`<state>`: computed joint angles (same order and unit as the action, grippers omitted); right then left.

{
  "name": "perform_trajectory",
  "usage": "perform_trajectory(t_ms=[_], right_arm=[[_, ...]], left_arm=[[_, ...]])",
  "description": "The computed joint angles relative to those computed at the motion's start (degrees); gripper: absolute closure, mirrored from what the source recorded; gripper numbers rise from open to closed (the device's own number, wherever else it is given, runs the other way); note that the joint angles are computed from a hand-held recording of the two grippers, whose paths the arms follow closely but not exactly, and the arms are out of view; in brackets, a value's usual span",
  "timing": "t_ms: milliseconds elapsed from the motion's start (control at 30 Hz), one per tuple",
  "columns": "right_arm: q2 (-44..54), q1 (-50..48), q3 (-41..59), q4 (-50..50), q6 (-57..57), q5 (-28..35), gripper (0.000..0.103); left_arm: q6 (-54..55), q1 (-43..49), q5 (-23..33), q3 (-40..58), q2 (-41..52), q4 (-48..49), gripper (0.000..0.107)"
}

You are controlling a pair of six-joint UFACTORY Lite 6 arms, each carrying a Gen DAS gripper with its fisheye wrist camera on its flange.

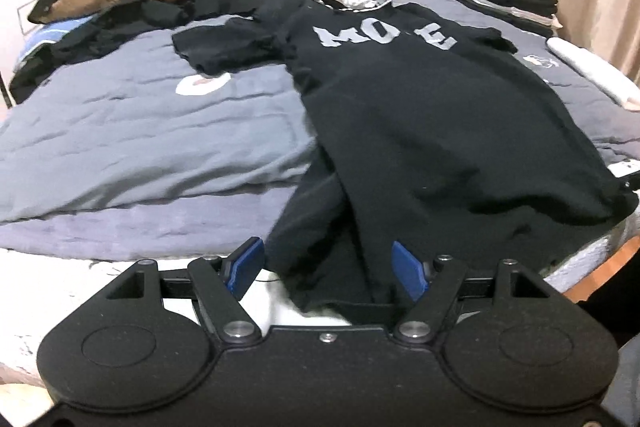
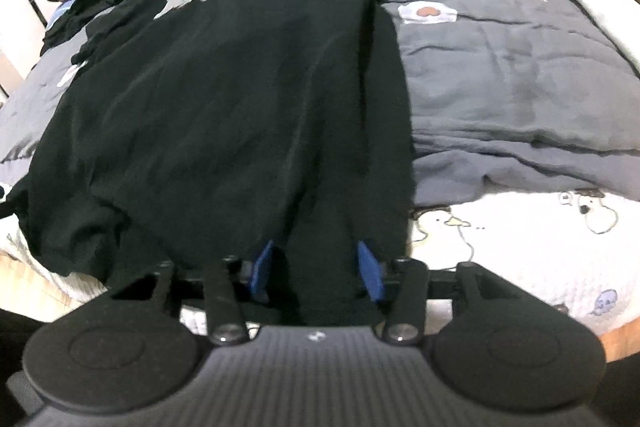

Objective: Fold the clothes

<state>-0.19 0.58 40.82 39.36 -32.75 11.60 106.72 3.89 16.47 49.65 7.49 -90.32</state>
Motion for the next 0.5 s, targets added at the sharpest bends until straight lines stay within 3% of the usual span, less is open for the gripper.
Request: perform_trajectory(t_ms=[100,233,400,500], right_arm=[[1.09,0.18,0.70,-1.80,1.91,-0.06,0.093],[-3.54,-4.26,-0.44,11.06,-10.26,4.16,0.097],[-15.81,-13.46,-1.20,12.22,-12.04,13.09,0.097],[-18.71,-18.56,-0.02,9.43,-10.70,18.01,0.099]], left_arm=[[5.18,-0.43,-1.92,0.37,0.54,-4.52,0.037],[5.32,0.51,-3.21,3.71,3.48,-5.43,0.038],[-4.62,0.99,-2.51,7.43,6.95,5.30,0.053],[-3.38,-0.51,-2.81,7.60,7.81,6.30,0.052]])
